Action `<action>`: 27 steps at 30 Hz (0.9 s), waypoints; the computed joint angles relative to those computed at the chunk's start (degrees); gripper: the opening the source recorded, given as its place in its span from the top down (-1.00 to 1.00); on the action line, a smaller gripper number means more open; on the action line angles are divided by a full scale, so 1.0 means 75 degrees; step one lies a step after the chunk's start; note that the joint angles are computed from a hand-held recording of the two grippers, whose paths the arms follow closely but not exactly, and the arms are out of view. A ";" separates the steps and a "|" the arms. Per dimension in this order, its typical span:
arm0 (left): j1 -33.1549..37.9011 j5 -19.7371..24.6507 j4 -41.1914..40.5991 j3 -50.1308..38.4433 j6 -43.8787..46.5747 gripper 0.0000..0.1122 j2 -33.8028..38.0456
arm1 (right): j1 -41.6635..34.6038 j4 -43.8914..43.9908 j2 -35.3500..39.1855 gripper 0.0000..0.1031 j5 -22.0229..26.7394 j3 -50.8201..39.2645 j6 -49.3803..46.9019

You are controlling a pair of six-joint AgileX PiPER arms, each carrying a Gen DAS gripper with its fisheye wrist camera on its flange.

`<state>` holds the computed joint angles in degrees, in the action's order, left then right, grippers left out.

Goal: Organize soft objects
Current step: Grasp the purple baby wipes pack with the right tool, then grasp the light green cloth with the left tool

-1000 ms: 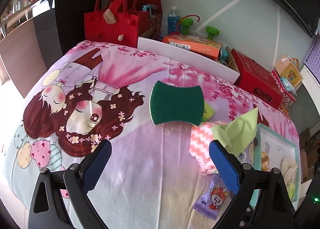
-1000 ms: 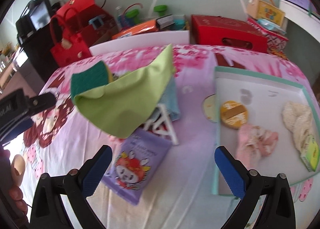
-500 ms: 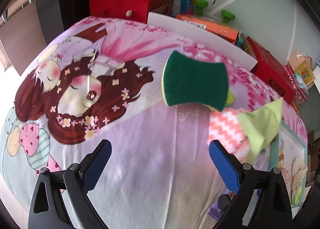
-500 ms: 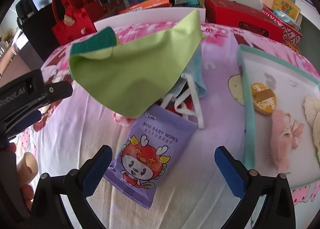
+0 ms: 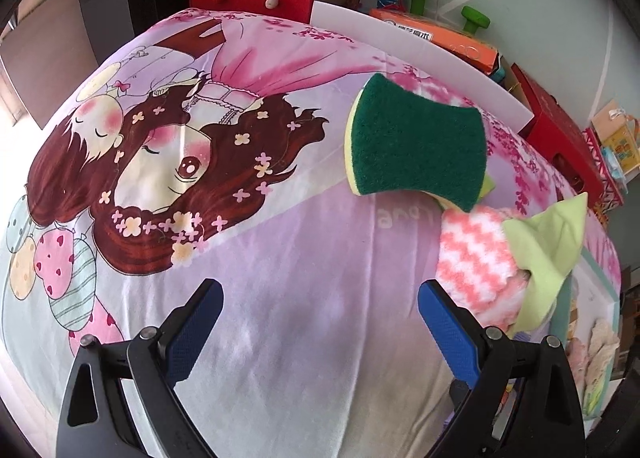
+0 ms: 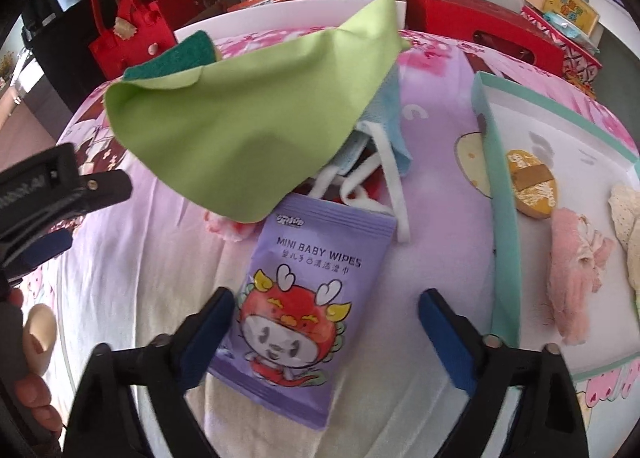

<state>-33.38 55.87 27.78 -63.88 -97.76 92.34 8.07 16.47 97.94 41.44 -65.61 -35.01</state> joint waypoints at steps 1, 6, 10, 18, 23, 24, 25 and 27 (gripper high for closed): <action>0.0009 -0.0013 -0.0038 -0.0011 -0.0007 -0.74 -0.0015 | -0.0052 -0.0011 0.0014 -0.66 -0.0001 -0.0029 0.0020; 0.0049 -0.0180 -0.0081 0.0174 -0.0284 -0.74 -0.0242 | -0.0213 -0.0022 0.0048 -0.32 0.0021 -0.0136 0.0091; -0.0044 -0.0358 0.0207 0.0471 -0.0870 -0.74 -0.0601 | -0.0273 -0.0050 0.0118 -0.09 0.0101 -0.0293 0.0250; -0.0222 -0.0395 0.0527 0.0511 -0.1335 -0.74 -0.0778 | -0.0376 0.0160 0.0237 -0.02 0.0289 -0.0576 0.0219; -0.0377 -0.0098 0.0909 0.0249 -0.1393 -0.73 -0.0675 | -0.0537 0.0438 -0.0105 -0.01 0.0297 -0.0392 0.0040; -0.0413 -0.0111 0.0992 0.0260 -0.1432 -0.73 -0.0706 | -0.0574 0.0496 -0.0160 -0.01 0.0287 -0.0378 -0.0001; -0.0428 -0.0169 0.1068 0.0262 -0.1470 -0.73 -0.0726 | -0.0610 0.0558 -0.0239 -0.01 0.0258 -0.0342 -0.0042; -0.0478 -0.0238 0.1197 0.0243 -0.1531 -0.72 -0.0756 | -0.0648 0.0603 -0.0321 -0.01 0.0192 -0.0324 -0.0054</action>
<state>-36.96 54.09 36.76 -62.06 -109.24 86.67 3.21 20.99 95.54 42.88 -68.04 -35.41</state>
